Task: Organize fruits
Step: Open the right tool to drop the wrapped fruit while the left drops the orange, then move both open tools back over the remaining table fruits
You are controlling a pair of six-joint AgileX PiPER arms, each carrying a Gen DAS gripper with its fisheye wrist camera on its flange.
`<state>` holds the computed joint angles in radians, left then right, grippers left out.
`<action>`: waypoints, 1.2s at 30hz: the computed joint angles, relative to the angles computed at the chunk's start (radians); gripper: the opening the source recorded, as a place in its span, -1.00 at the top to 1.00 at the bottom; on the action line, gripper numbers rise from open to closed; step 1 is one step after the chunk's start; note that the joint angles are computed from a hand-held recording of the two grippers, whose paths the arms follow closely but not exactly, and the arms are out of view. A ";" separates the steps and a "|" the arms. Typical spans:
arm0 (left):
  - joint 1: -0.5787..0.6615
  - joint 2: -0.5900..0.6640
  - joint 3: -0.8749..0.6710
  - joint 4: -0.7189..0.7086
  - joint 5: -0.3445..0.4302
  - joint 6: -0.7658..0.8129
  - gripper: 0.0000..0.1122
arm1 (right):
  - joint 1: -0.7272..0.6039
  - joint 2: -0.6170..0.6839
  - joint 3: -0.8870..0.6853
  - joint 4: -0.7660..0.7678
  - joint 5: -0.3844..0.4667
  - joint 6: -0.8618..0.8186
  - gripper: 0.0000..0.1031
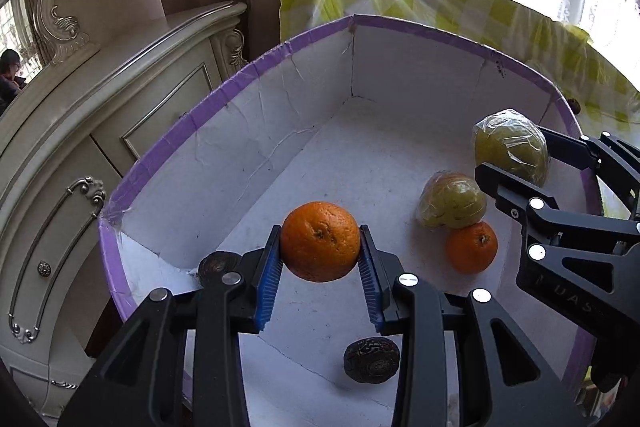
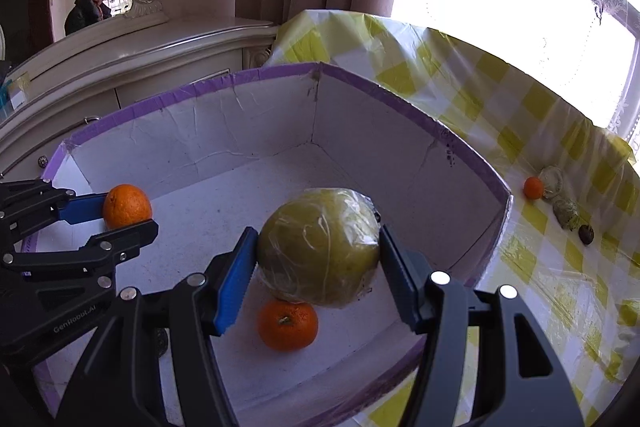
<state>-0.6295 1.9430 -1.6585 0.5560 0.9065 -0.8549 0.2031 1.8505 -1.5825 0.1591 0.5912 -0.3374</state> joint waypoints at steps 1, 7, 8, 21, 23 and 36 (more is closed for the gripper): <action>0.003 0.001 -0.003 -0.006 0.005 0.006 0.38 | 0.008 0.012 -0.007 -0.039 0.004 0.024 -0.20; 0.022 0.038 -0.083 -0.069 0.094 0.094 0.36 | 0.051 0.066 -0.095 -0.182 0.096 0.102 -0.20; 0.026 0.044 -0.099 -0.084 0.110 0.111 0.35 | 0.062 0.080 -0.119 -0.219 0.116 0.124 -0.20; 0.015 0.100 -0.216 -0.100 0.233 0.156 -0.48 | 0.072 0.109 -0.167 -0.285 0.158 0.150 -0.70; 0.013 0.098 -0.221 -0.084 0.252 0.136 -0.58 | 0.062 0.101 -0.159 -0.255 0.148 0.135 -0.71; 0.012 0.073 -0.194 -0.056 0.246 0.079 -0.58 | 0.021 0.033 -0.059 -0.115 0.039 0.039 -0.76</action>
